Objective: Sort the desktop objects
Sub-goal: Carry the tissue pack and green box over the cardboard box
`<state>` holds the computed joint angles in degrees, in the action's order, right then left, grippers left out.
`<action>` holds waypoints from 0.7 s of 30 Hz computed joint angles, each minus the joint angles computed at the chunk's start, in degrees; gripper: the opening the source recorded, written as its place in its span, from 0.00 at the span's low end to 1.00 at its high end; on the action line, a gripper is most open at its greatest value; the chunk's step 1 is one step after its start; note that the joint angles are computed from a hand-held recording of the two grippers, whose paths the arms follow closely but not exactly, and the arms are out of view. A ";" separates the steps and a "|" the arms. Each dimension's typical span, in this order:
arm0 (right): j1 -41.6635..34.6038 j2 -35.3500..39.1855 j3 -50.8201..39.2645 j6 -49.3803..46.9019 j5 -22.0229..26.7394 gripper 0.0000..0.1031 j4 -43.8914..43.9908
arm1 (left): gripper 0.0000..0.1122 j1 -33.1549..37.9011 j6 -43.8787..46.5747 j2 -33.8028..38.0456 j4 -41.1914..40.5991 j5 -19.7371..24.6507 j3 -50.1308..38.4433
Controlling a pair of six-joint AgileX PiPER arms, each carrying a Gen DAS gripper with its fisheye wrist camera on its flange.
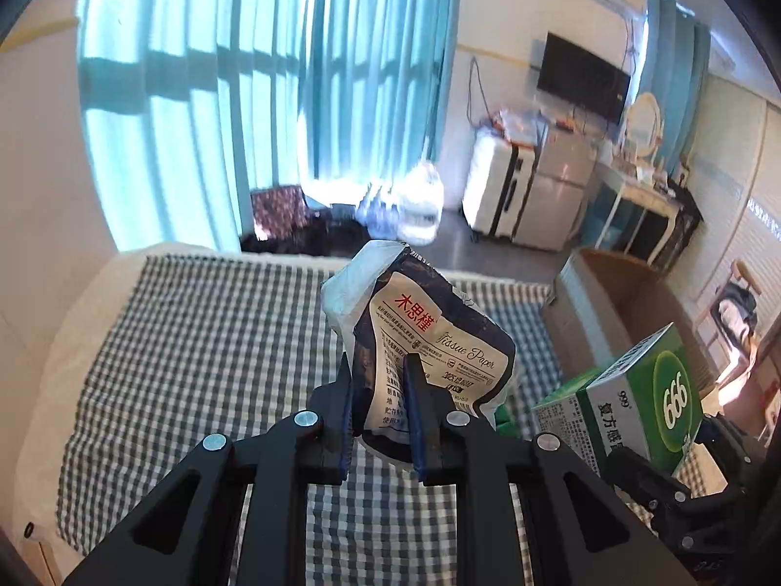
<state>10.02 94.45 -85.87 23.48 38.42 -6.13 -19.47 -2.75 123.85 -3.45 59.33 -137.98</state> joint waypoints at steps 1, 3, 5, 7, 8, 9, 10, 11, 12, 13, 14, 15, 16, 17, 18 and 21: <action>-0.01 -1.69 0.61 0.43 0.32 0.94 -0.69 | 0.16 -0.52 -0.79 -0.94 0.66 -0.02 0.33; 0.13 -4.60 1.63 1.30 0.99 0.94 -2.14 | 0.16 -1.58 -1.64 -1.01 1.32 1.29 -1.64; 0.53 -6.96 1.79 2.21 1.89 0.94 -3.50 | 0.16 -2.71 -2.72 -2.56 2.12 0.93 -0.45; 0.85 -8.47 1.49 3.25 2.72 0.94 -4.85 | 0.16 -3.90 -3.89 -4.45 3.43 -0.16 1.93; 1.02 -9.18 1.33 3.75 3.26 0.94 -5.54 | 0.16 -4.52 -4.61 -5.20 4.21 -0.55 2.74; 0.82 -10.22 1.77 3.80 3.44 0.94 -5.94 | 0.16 -5.12 -5.40 -5.92 4.96 -0.96 3.50; 0.22 -11.53 2.55 3.09 3.51 0.94 -5.61 | 0.16 -5.61 -6.31 -6.58 5.61 -1.47 4.20; 0.08 -12.29 2.63 3.01 3.91 0.94 -5.73 | 0.16 -6.00 -6.95 -7.05 5.87 -1.68 4.50; 0.10 -12.92 2.41 3.04 4.53 0.94 -6.01 | 0.16 -6.37 -7.33 -7.23 5.97 -1.49 4.29; 0.20 -13.45 2.31 3.33 4.91 0.94 -6.68 | 0.16 -6.87 -7.89 -7.43 6.43 -1.49 4.15; 0.39 -14.11 2.19 3.80 5.44 0.94 -7.70 | 0.16 -7.45 -8.41 -7.78 7.09 -1.81 4.37; 0.46 -14.55 2.07 4.03 5.82 0.94 -8.36 | 0.16 -7.98 -8.76 -8.01 7.63 -1.95 4.31; 0.34 -15.09 2.00 3.99 6.04 0.94 -8.65 | 0.16 -8.41 -9.05 -8.36 8.07 -2.34 4.60; 0.13 -15.63 2.06 3.79 6.05 0.94 -8.55 | 0.16 -8.74 -8.98 -8.52 8.24 -2.51 4.73; -0.15 -16.21 2.09 3.50 6.11 0.94 -8.32 | 0.16 -9.26 -8.94 -8.18 8.59 -1.92 3.71; -1.15 -17.42 2.51 3.49 5.85 0.94 -8.62 | 0.16 -10.71 -8.96 -6.84 9.74 -0.22 0.13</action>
<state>8.87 77.03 -83.36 26.97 44.27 -14.75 -30.18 -11.71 117.01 6.29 59.11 -137.85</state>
